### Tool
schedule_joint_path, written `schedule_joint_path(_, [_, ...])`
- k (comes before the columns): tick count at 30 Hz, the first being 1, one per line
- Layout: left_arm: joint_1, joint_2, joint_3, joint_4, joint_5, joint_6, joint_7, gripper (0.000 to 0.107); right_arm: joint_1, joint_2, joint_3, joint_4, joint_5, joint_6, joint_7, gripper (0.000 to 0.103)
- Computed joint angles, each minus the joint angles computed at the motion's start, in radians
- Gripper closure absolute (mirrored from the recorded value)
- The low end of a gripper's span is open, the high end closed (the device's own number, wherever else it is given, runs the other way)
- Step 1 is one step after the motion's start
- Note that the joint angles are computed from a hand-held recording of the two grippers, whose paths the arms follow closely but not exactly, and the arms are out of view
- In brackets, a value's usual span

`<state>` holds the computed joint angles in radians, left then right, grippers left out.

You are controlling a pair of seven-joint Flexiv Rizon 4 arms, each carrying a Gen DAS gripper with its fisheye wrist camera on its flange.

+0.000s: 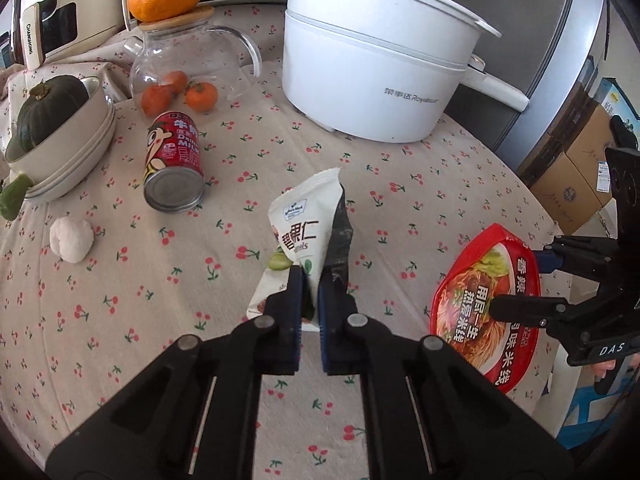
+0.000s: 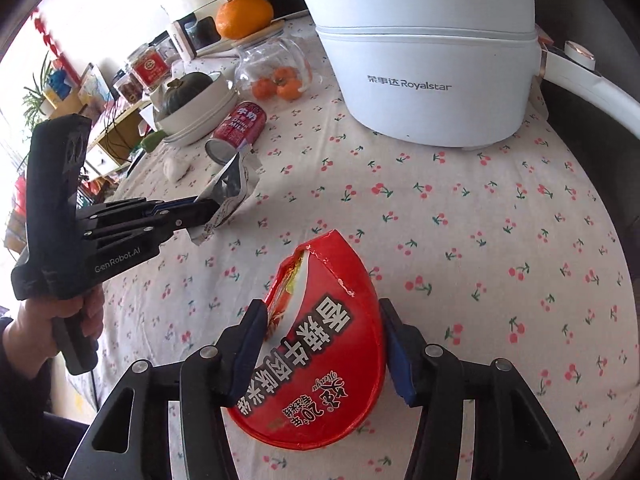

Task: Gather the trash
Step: 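Carry the pecan bag and red lid over the white bin and open both grippers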

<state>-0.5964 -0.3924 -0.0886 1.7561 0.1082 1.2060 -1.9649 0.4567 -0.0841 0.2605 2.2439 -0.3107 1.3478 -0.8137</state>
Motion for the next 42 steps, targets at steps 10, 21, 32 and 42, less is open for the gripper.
schedule_joint_path(10, [-0.026,0.17,-0.059,0.138,-0.008,-0.003,-0.025,0.099,0.007,0.209,0.069,0.117,-0.13,-0.114,0.232,0.047])
schedule_joint_path(21, [-0.069,0.246,-0.122,0.198,0.028,0.019,-0.077,0.099,0.029,0.465,0.165,0.221,-0.085,-0.298,0.336,0.046])
schedule_joint_path(32, [-0.132,0.179,-0.174,0.164,-0.021,0.067,-0.01,0.103,0.078,0.658,0.217,0.265,0.017,-0.572,0.385,0.046])
schedule_joint_path(42, [-0.225,0.017,-0.211,0.014,-0.097,0.03,0.135,0.103,0.105,0.893,0.226,0.305,0.21,-0.877,0.408,0.046])
